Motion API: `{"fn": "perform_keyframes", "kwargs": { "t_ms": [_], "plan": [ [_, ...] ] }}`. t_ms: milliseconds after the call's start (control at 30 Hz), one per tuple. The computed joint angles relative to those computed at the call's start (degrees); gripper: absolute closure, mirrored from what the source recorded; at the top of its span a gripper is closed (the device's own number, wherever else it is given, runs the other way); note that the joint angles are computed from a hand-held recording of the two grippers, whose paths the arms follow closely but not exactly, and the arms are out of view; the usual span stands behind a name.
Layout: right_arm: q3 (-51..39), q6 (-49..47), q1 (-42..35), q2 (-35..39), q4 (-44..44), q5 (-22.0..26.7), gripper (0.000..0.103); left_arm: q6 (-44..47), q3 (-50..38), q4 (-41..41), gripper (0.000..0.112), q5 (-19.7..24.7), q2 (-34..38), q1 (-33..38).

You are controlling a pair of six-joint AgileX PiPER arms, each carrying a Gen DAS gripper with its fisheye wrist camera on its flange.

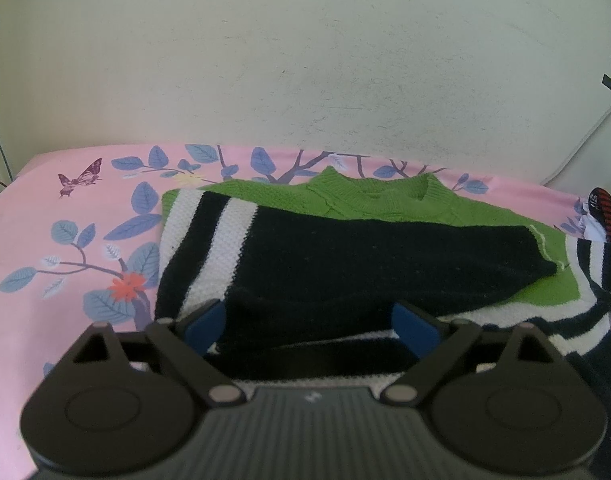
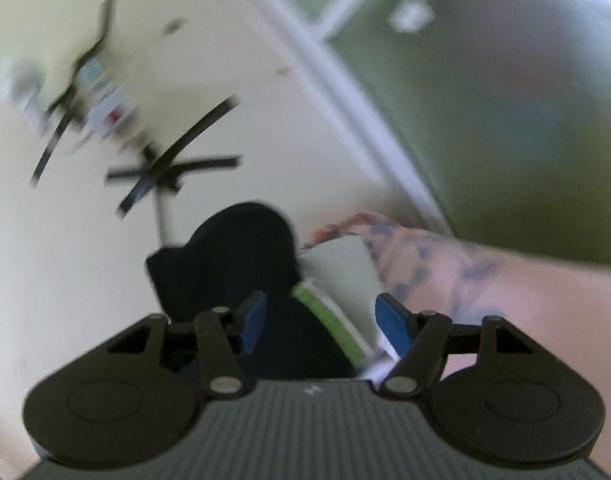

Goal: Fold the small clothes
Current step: 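Release the sweater and lift the right gripper away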

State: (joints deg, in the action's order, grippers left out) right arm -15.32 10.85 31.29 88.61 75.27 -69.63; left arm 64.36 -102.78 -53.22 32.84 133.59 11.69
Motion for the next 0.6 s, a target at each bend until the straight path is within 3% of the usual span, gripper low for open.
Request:
{"fn": "perform_keyframes", "kwargs": {
  "t_ms": [133, 200, 233, 267, 333, 467, 600],
  "plan": [
    [-2.4, -12.5, -10.7, -3.8, -10.0, 10.2, 0.036, 0.1, 0.1, -0.2, 0.018, -0.1, 0.0, 0.0],
    [-3.7, -15.7, -15.4, -5.5, -16.1, 17.2, 0.044, 0.1, 0.0, -0.2, 0.018, -0.1, 0.1, 0.0],
    [-4.6, -18.8, -15.9, -6.0, -16.1, 19.5, 0.063, 0.1, 0.0, -0.2, 0.018, 0.0, 0.1, 0.0],
    [-6.0, -24.0, -15.6, -6.5, -13.8, 21.7, 0.091, 0.1, 0.0, -0.2, 0.018, 0.0, 0.1, 0.0],
    [-7.4, -33.9, -11.0, -7.7, -4.8, 21.2, 0.094, 0.1, 0.0, -0.2, 0.018, 0.0, 0.1, 0.0],
    [-9.8, -45.0, 2.2, -12.3, 10.7, 15.2, 0.095, 0.1, 0.0, -0.2, 0.018, -0.1, 0.0, 0.0],
    [-14.8, -43.5, 10.0, -16.4, 10.2, 16.6, 0.096, -0.3, -0.7, -1.4, 0.018, 2.0, 0.2, 0.9]
  ]
}}
